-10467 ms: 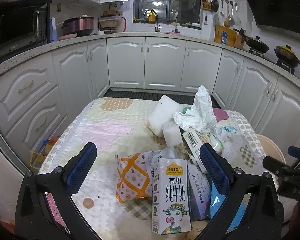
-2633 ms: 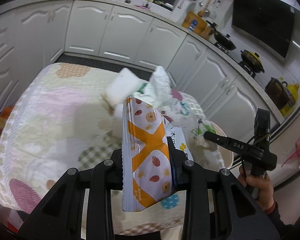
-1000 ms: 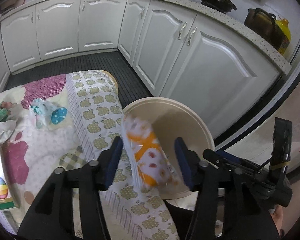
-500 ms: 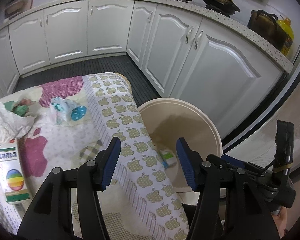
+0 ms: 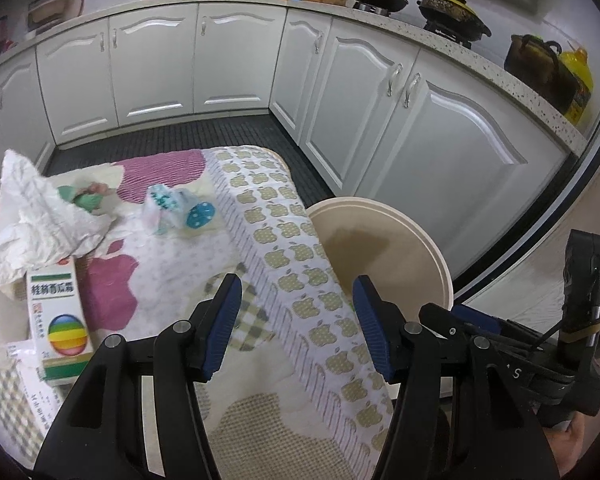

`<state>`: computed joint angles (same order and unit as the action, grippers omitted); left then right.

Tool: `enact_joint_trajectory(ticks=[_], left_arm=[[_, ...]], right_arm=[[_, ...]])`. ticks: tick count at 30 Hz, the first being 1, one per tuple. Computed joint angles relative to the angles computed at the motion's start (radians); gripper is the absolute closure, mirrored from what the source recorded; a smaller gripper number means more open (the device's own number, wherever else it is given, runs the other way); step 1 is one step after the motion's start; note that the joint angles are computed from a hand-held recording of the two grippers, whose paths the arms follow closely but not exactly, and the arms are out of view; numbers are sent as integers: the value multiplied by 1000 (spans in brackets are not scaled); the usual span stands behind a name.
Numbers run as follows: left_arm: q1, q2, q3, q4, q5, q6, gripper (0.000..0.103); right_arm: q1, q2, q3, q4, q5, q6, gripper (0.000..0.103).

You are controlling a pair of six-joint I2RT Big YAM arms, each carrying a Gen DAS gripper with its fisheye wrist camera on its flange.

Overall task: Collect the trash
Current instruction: 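Move both tools back over the table toward the remaining trash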

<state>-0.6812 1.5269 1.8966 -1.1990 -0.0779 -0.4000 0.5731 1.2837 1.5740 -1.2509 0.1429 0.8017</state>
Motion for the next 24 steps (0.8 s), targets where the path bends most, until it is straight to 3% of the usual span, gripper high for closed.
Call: enact_joint_trajectory(ticks=[13,24], left_arm=[[69,-132,-109,-9,9,-9,46],[207,-272,-237,-31,1,14,44]], right_arm=[[90,72,99,-7,4,-15,40],[161,167,198,-11,-22,-47,39]])
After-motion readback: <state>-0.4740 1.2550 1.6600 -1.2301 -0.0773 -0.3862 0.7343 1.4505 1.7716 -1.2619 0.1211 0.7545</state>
